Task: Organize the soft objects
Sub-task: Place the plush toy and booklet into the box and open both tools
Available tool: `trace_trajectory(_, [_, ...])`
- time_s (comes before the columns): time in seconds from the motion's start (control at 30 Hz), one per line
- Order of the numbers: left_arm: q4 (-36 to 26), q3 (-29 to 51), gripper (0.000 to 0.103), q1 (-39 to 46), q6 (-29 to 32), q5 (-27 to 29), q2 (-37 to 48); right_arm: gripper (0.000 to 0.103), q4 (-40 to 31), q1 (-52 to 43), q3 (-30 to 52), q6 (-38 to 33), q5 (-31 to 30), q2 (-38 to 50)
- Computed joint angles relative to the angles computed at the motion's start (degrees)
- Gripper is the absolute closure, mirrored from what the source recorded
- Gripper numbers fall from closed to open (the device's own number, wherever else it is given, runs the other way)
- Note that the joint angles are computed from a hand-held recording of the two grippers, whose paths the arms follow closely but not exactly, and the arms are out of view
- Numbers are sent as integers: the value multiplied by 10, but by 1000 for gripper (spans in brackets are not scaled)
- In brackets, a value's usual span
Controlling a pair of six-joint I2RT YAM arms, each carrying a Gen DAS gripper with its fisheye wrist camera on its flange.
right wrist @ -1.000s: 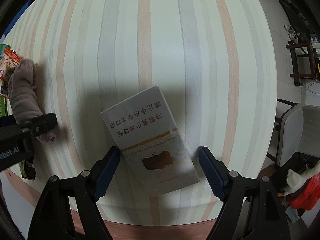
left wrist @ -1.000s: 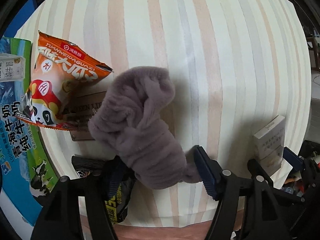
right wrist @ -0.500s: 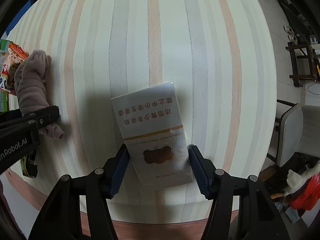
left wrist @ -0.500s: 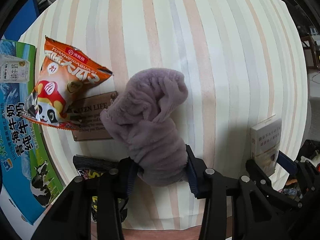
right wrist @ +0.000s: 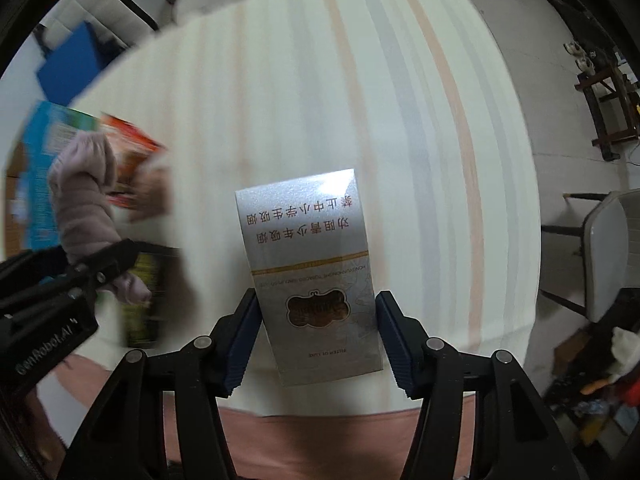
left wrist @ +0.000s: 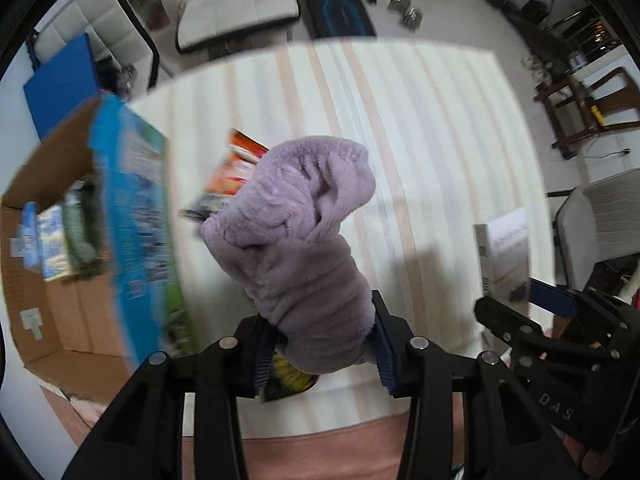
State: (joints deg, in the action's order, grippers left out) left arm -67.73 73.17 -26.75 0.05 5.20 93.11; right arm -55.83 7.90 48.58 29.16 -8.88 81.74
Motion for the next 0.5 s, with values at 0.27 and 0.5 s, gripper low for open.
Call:
trace_trajectory(0.27, [-129,135,64,256,235,30,-18,43,-48,221,208,203,1,21])
trace_trajectory(0.5, [-163,320,64,477,377,0,157,43,-12,363,453,309,2,235])
